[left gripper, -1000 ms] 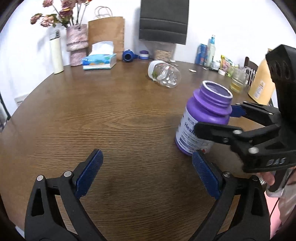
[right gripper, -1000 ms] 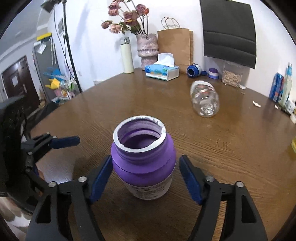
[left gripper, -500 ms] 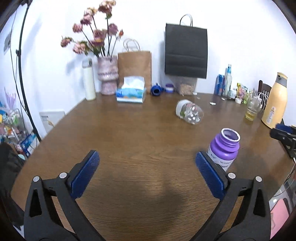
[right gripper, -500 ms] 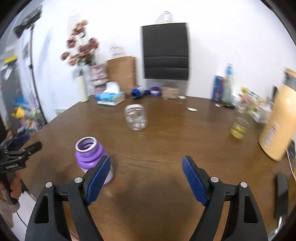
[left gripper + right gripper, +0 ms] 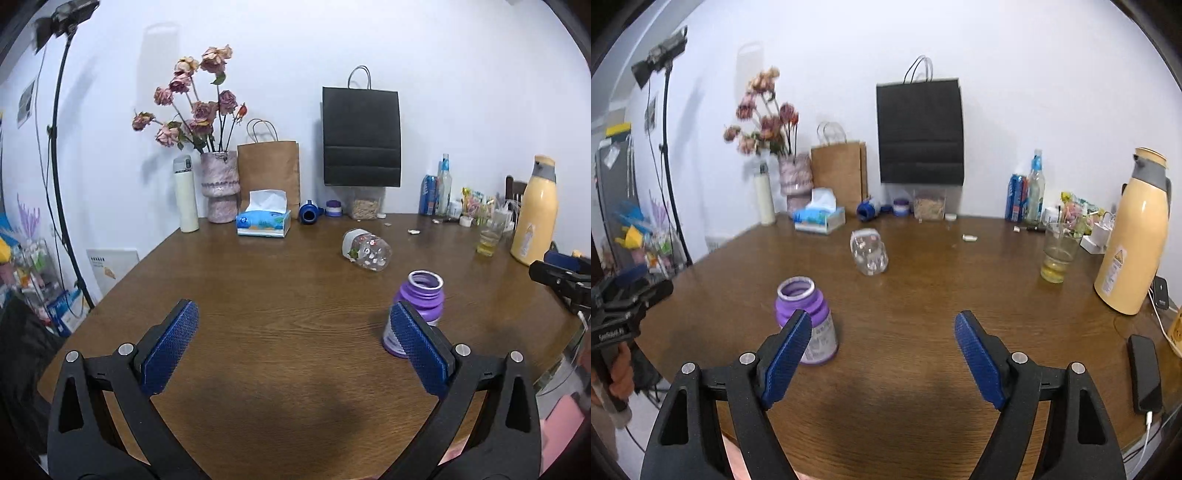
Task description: Flip cup upright
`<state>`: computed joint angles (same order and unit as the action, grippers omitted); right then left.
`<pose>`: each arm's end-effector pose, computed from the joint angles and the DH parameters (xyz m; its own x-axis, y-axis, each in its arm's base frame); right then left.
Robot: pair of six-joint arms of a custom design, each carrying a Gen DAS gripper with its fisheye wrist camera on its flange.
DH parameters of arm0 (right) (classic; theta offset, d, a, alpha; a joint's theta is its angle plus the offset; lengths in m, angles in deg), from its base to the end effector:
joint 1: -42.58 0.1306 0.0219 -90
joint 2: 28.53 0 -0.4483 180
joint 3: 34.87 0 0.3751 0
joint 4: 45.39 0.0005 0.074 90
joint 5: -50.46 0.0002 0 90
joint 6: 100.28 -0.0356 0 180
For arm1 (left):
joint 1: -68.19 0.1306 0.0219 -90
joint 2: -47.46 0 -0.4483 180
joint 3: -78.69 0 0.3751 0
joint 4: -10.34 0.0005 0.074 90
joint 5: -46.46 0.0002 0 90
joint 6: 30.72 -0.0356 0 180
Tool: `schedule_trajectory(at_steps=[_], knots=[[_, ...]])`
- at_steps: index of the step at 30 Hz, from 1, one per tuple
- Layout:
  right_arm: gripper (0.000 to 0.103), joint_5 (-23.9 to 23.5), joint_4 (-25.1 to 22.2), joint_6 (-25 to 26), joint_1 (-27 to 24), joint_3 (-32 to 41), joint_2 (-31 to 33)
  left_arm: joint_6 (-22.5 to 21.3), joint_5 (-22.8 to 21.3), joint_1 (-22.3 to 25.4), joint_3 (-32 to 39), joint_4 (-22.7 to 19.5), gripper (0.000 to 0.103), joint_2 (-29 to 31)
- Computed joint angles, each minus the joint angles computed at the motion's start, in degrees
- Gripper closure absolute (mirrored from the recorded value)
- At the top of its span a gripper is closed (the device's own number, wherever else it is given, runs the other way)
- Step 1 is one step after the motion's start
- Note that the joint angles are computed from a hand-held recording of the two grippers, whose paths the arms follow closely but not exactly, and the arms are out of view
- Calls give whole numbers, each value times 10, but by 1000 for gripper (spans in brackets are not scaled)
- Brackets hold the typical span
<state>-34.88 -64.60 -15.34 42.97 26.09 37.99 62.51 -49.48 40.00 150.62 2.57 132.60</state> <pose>0.3160 -0.0012 0.4594 -0.4114 0.0851 -0.9075 0.1037 0.9935 0.0462 0.3992 -0.2103 0.4522 -0.3367 0.1169 -0.9343 0.3663 0.9304 -0.0156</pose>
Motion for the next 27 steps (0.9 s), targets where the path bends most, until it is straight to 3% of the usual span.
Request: schedule_trajectory(at_steps=[4, 6, 12, 16, 20, 22, 27], knots=[[18, 19, 50, 2, 13, -44, -47, 17, -8, -8, -43, 44, 0, -38], [18, 33, 44, 2, 23, -60, -73, 7, 7, -8, -70, 66, 0, -60], [18, 45, 39, -4, 55, -100, -154, 13, -33, -19, -158, 97, 0, -141], [18, 128, 19, -19, 143, -133, -204, 5, -89, -39, -220, 130, 0, -197], [18, 228, 11, -50, 244, -166, -235, 50, -83, -38, -230, 92, 0, -232], [18, 256, 13, -53, 274, -170, -232, 38, -87, -43, -230, 98, 0, -237], [18, 267, 15, -55, 291, -168, -235, 20, -87, -54, -230, 109, 0, -241]])
